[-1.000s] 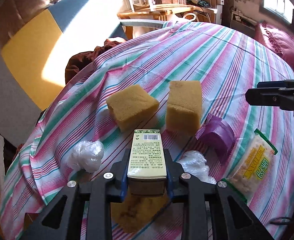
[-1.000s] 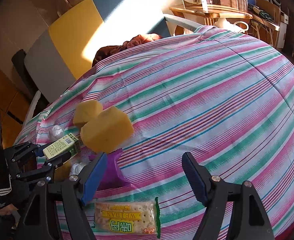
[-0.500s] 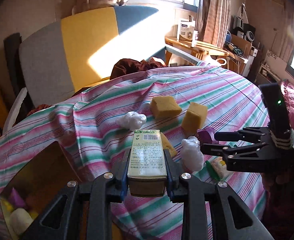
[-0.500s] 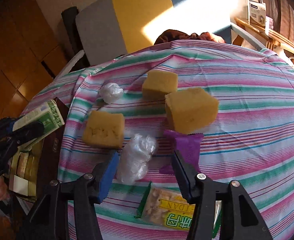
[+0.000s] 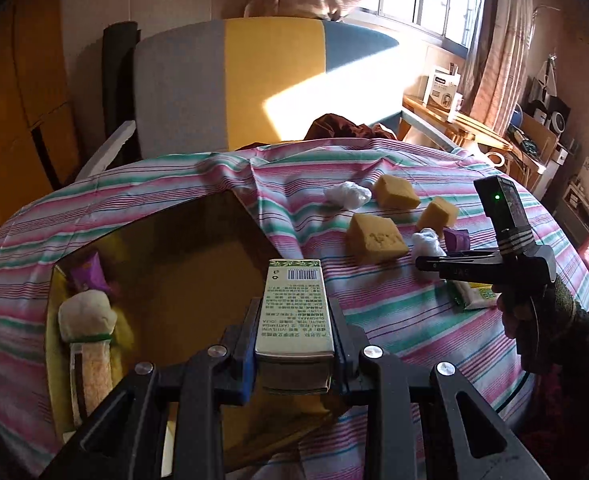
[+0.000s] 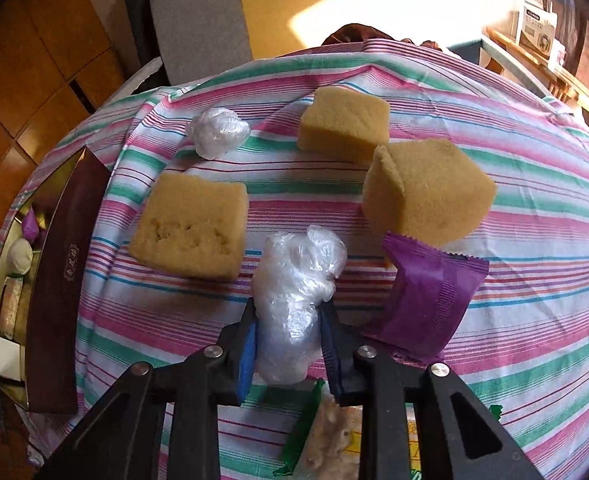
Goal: Organize objects
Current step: 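Carry the green carton over the gold tin with the left gripper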
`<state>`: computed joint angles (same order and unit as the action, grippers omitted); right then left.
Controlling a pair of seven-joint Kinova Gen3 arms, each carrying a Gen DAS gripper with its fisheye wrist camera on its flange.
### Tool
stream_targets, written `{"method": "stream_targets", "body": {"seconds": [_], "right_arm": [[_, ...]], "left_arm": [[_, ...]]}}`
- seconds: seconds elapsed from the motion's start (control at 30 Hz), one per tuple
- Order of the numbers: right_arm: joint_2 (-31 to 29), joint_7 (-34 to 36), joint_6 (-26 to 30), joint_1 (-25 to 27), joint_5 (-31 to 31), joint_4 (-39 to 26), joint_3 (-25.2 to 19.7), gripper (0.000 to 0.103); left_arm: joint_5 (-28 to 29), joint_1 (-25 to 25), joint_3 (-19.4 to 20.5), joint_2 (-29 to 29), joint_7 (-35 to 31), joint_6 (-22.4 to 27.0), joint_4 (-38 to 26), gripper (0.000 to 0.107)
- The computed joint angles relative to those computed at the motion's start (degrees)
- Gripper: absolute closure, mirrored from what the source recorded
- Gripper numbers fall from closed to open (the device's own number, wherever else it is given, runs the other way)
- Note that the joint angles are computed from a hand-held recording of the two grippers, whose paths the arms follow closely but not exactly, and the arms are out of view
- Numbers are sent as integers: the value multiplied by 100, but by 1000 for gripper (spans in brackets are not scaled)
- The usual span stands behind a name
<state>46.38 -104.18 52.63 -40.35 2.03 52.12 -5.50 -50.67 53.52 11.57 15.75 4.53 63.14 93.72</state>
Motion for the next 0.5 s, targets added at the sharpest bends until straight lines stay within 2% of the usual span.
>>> {"method": "stream_targets", "body": {"seconds": [0.1,0.23,0.5], "right_arm": [[5,74,47,-116,171,8,79,76],[-3,108,-32,-26,85,73,4,76],[-54,124,-241,-10,53,245,-5,76]], "left_arm": [[-78,249,25,2,363,508,11,78],[-205,481,112,67,626,1096,-38,78],[-230,574,237,51,763,1358,-25,78]]}}
